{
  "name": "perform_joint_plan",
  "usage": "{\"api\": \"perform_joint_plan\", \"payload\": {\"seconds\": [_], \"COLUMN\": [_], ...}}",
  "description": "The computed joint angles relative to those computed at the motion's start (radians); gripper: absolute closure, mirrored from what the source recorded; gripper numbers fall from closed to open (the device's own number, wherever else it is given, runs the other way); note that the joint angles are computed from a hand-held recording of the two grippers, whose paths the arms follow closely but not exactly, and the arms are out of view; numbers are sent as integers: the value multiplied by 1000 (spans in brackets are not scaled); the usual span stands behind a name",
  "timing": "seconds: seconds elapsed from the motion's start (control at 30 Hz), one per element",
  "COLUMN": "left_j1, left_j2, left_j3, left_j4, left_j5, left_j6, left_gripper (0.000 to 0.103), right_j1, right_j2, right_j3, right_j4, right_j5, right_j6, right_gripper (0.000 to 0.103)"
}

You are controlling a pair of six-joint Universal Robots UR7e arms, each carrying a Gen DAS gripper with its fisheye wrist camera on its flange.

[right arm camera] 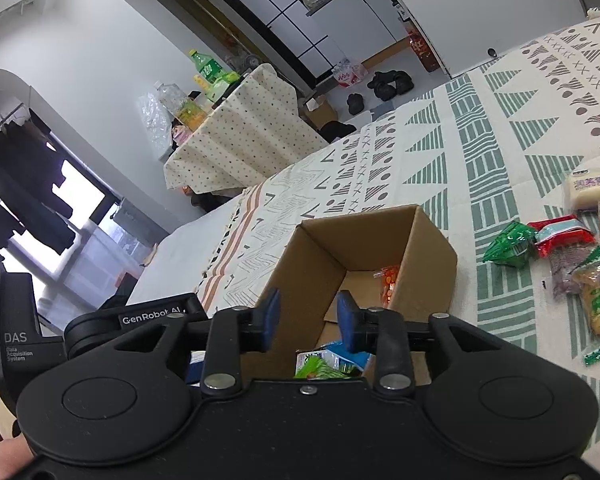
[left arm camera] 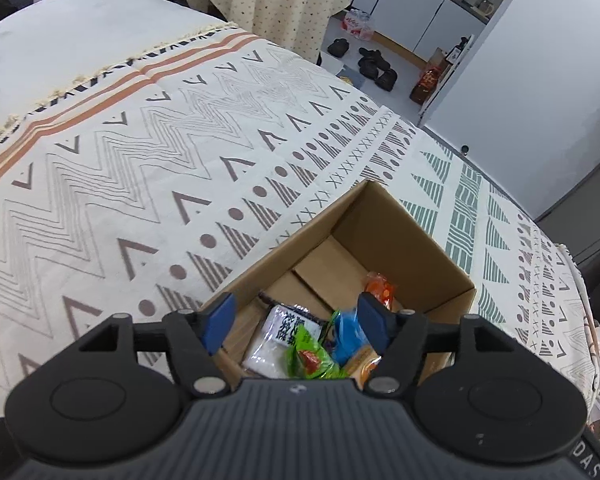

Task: Organize snacks
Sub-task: 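Carry both candies over the box and open both tools to drop them, then move both open tools back toward the remaining snacks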

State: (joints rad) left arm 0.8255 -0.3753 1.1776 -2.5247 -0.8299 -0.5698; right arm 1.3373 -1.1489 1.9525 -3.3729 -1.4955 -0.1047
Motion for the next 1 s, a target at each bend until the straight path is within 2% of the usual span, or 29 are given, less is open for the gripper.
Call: {"api": "perform_joint_plan", "payload": {"seconds": [0.2,0.43,0.5,0.67,0.77,1.0], "left_j1": [-29,-65,-72,-93,-102,-123], "left_j2": [-10,-11,-9,-9,-15,-10], "left_j3": [11,22,26,37,46,57], "left_j4": [44,78,77,83,81,45], "left_j5": [37,74,79,105,100,91], "left_j6": [-3,-12,-15,-23,-37,-12], "left_gripper": [19,15,10,0,0,0], "right_j1": [-3,-10,-12,-29,-31,-60], "right_j2": [-40,-111,-127,-165,-185,-237], "right_j3": [34,78,88,101,106,123], "right_j4": [-16,-37,-48,-34,-26,-13], "right_j5": [-11,-34,-53,-37,-46,-46], "right_j6": [12,-10,-20,-14,-19,-4], "right_gripper": [45,15,10,7,1,0]}}
